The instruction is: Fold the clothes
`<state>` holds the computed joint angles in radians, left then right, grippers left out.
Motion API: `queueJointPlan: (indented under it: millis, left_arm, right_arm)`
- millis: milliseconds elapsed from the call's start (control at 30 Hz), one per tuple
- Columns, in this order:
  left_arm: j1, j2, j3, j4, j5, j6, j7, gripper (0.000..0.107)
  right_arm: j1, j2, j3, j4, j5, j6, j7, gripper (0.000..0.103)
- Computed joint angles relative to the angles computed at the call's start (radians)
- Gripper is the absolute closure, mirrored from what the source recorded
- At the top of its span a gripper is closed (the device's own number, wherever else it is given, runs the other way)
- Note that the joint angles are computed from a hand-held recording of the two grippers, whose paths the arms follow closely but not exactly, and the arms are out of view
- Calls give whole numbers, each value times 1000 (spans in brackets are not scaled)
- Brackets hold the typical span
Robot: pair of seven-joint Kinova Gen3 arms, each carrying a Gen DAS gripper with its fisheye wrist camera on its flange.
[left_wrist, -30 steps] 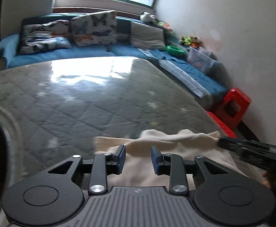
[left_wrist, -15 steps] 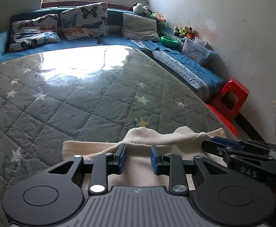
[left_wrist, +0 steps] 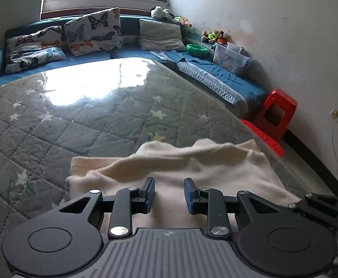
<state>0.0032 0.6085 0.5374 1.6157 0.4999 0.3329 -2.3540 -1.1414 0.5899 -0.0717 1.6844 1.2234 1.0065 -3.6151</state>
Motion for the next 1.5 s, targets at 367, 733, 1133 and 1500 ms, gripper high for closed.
queueJointPlan:
  millis: [367,733,1133,1500]
  left_arm:
    - [-278,-40,281,216,52,-126,-158,77]
    - [-464,-10,473,332,-38,-252,-80,76]
    - [-529,-37,515,367,-158,-249,78,49]
    - [-628,-121,557,448,-259,-295,235,8]
  right_arm:
    - [-77,-20,-24,62,16,165,-161,67]
    - [-56,-39,-70,124,-10,188,-305,71]
    - [-71,-13,-63,67,-22,201,-250,61]
    - [-121,26,-51,-14,-44,220,-225,23]
